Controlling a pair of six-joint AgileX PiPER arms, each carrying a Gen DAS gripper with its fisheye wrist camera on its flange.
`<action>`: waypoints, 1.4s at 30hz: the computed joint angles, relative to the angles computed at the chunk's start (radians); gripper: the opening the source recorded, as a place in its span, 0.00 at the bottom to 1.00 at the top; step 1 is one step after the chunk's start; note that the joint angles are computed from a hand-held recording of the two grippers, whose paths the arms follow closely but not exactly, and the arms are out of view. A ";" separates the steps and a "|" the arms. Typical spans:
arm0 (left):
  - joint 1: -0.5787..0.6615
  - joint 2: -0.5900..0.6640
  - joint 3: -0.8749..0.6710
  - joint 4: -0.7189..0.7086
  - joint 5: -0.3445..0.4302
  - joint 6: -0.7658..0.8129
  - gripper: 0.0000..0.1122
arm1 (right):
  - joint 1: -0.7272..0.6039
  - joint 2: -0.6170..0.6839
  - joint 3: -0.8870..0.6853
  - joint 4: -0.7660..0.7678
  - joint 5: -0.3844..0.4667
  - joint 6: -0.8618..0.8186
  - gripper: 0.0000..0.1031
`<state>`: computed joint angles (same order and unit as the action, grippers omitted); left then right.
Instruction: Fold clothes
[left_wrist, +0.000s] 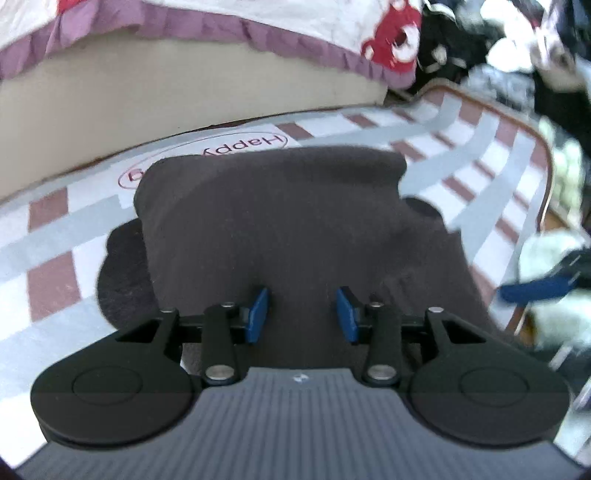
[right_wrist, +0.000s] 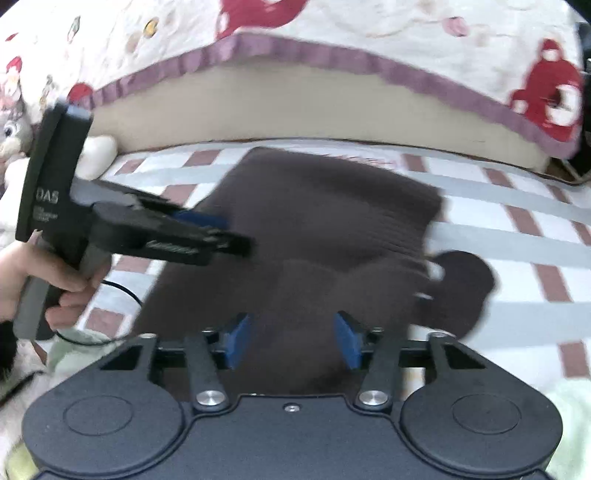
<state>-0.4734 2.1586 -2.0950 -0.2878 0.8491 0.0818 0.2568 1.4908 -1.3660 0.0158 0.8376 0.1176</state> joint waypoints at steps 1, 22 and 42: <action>0.003 0.003 0.004 0.009 -0.002 -0.012 0.32 | 0.027 0.048 -0.039 -0.035 0.014 0.018 0.75; -0.054 -0.086 0.173 0.281 -0.064 -0.263 0.31 | 0.097 -0.189 0.248 -0.415 0.065 0.429 0.08; 0.089 -0.131 0.210 -0.117 -0.060 -0.056 0.34 | -0.130 -0.146 0.261 -0.058 0.097 0.177 0.19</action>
